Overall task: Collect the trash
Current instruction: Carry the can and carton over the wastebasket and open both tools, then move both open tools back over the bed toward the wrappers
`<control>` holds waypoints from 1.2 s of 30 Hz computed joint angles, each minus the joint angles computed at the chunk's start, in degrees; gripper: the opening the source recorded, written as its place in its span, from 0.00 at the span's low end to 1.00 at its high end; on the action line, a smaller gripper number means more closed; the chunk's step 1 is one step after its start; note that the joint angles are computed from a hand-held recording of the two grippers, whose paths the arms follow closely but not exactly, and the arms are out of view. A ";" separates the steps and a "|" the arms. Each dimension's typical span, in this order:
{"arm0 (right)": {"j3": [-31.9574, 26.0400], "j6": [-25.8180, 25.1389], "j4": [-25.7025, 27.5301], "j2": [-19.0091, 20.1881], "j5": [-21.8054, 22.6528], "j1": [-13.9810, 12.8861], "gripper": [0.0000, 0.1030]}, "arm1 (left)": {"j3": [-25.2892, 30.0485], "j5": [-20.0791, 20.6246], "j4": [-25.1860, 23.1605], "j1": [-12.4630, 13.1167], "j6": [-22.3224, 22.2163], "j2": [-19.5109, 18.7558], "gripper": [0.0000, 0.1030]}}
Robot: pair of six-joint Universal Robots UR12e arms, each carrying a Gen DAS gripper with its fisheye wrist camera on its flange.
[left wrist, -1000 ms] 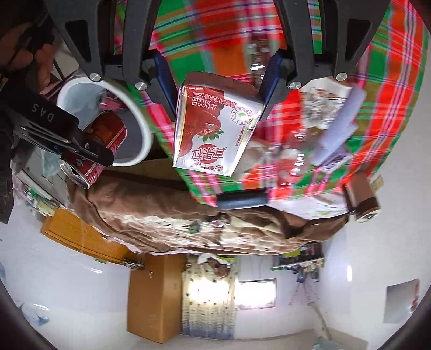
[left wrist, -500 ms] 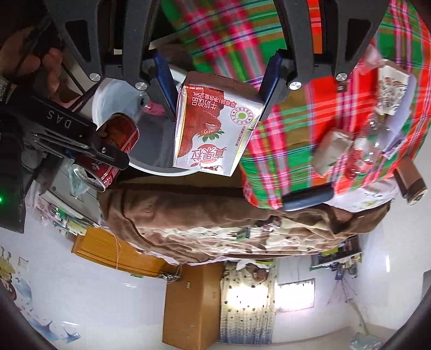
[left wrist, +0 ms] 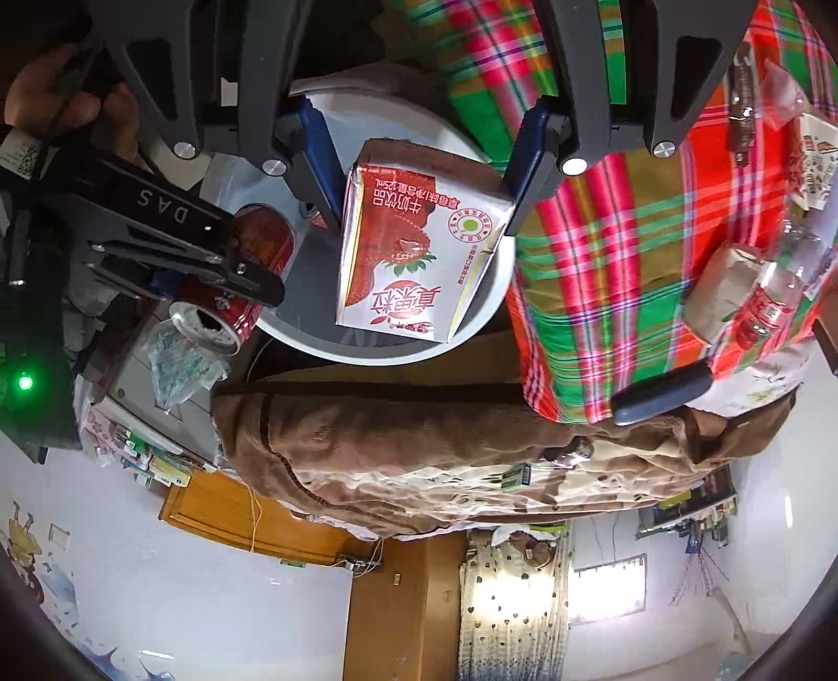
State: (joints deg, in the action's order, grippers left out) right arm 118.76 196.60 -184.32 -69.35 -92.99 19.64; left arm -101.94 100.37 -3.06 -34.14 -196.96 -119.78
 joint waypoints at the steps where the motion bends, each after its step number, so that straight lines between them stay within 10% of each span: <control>1: 0.00 -0.18 0.54 -0.06 0.52 -0.29 0.55 | 0.19 -0.62 -0.13 0.10 0.22 -0.13 0.56; 36: 1.37 2.17 -6.39 -0.53 0.37 1.71 0.59 | -7.09 5.66 3.90 0.36 -3.40 4.84 0.68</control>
